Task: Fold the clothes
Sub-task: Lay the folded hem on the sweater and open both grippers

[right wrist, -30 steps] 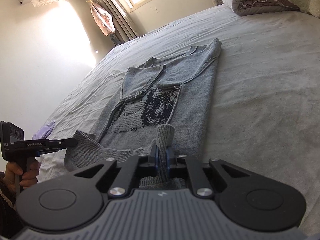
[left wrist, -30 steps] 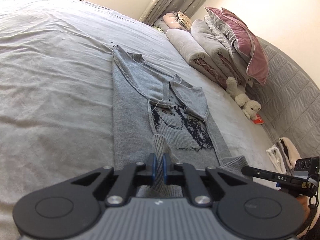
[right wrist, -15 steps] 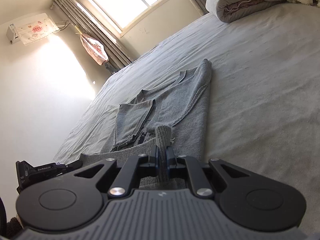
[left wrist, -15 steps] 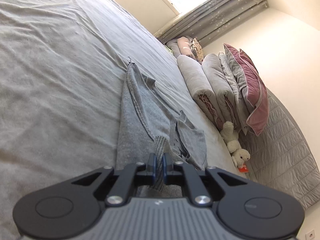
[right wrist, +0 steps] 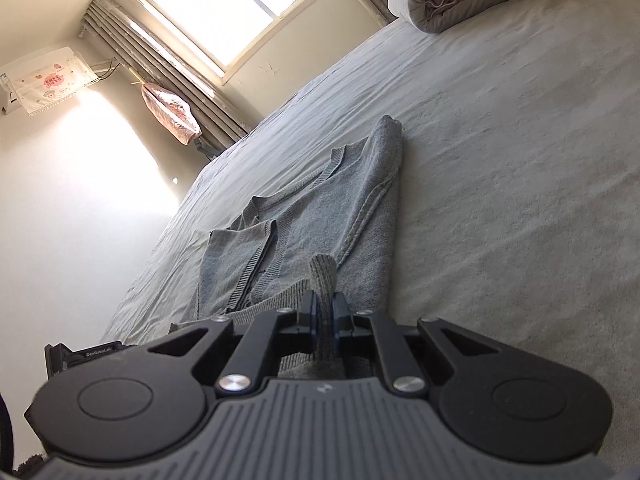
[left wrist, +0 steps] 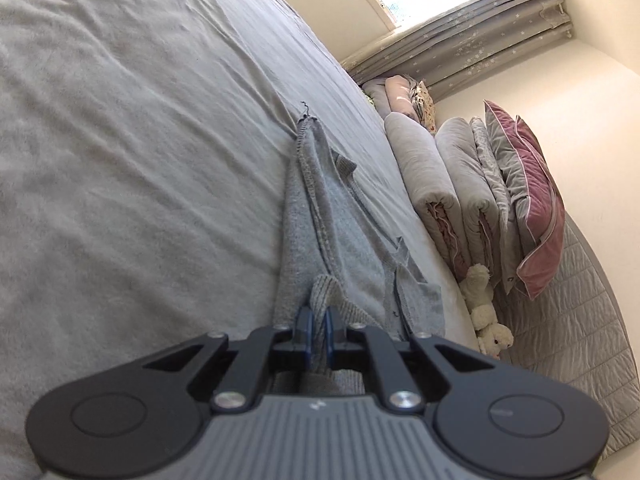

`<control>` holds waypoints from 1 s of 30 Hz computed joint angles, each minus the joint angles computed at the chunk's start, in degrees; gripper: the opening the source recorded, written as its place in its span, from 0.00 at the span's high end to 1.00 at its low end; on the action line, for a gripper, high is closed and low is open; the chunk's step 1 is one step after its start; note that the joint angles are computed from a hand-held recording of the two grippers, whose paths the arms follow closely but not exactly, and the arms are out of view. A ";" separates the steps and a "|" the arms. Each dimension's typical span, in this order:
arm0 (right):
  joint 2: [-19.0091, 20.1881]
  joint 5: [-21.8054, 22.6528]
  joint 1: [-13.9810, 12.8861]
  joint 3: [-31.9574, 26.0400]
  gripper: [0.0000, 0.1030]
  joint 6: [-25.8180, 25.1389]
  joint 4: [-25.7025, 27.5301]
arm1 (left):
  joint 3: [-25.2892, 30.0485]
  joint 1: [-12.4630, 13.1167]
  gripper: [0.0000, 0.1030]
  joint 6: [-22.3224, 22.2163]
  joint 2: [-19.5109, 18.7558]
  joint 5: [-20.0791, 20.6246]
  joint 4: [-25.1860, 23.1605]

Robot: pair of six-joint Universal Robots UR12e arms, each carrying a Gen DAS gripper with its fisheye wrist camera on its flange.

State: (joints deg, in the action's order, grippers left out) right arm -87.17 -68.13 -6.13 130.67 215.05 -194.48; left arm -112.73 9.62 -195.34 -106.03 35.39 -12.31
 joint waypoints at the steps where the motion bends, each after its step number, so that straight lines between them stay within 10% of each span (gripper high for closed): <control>1: 0.17 -0.39 0.17 -0.01 0.90 0.03 0.12 | -0.03 -0.07 0.94 0.08 -0.10 0.09 0.49; 12: -1.54 -8.41 3.43 -0.81 0.78 -4.66 4.78 | 0.19 -1.71 0.79 10.77 3.13 8.27 -2.43; 24: -0.84 -21.46 10.55 -4.00 0.74 -21.75 6.31 | -2.52 -5.15 0.68 30.31 6.74 15.01 3.37; 30: 0.36 -23.21 10.29 -4.08 0.74 -23.91 7.68 | -2.63 -4.73 0.70 29.55 5.05 15.73 3.99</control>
